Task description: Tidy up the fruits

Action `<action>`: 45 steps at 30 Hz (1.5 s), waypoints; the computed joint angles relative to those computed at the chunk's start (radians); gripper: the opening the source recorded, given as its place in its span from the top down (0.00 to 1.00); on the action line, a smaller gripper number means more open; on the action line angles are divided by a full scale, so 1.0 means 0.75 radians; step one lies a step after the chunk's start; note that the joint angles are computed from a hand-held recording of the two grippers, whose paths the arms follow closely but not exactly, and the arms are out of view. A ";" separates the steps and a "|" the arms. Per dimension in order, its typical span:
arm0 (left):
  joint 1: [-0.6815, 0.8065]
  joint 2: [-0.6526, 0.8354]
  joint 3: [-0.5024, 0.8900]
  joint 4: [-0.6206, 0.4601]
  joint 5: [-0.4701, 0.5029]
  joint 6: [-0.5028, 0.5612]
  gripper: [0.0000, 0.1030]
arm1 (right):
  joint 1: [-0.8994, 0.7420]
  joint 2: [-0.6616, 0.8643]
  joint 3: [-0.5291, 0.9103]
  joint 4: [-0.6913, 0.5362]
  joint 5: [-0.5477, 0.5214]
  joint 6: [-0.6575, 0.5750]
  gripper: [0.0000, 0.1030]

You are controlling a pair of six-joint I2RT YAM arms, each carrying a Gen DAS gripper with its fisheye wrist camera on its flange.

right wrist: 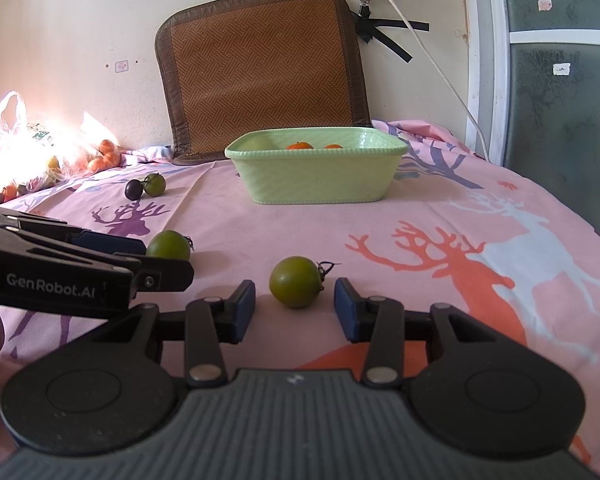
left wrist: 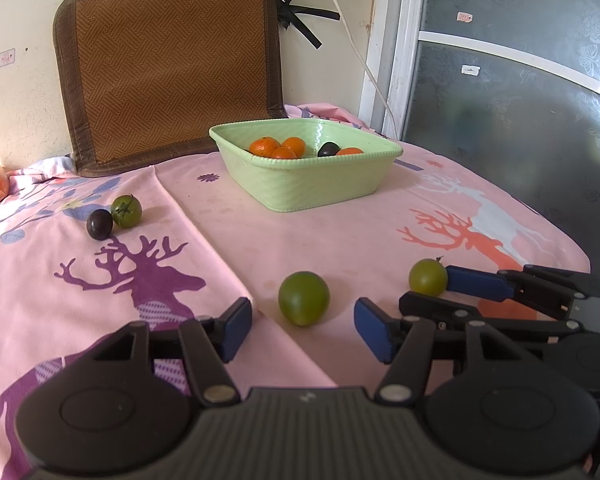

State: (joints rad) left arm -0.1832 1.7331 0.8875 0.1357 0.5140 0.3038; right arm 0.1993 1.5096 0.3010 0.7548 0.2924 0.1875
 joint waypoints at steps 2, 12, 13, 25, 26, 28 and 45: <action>0.001 0.001 0.001 -0.001 0.001 0.001 0.42 | -0.001 0.001 -0.001 0.002 -0.001 -0.001 0.55; 0.003 0.004 0.004 -0.002 0.004 0.001 0.41 | -0.004 0.001 -0.002 0.004 -0.006 -0.003 0.55; 0.003 0.004 0.004 -0.002 0.004 0.001 0.41 | -0.005 0.001 -0.003 0.005 -0.007 -0.003 0.55; 0.004 0.006 0.004 -0.002 0.006 0.003 0.37 | -0.005 0.000 -0.003 0.005 -0.007 -0.002 0.55; 0.004 0.006 0.004 -0.002 0.006 0.003 0.37 | -0.005 0.000 -0.003 0.005 -0.007 -0.002 0.55; 0.004 0.005 0.005 -0.003 0.006 0.003 0.37 | -0.005 0.000 -0.004 0.005 -0.007 -0.003 0.55; 0.009 0.015 0.008 0.004 0.001 -0.001 0.34 | -0.011 -0.002 -0.005 0.004 -0.013 -0.005 0.55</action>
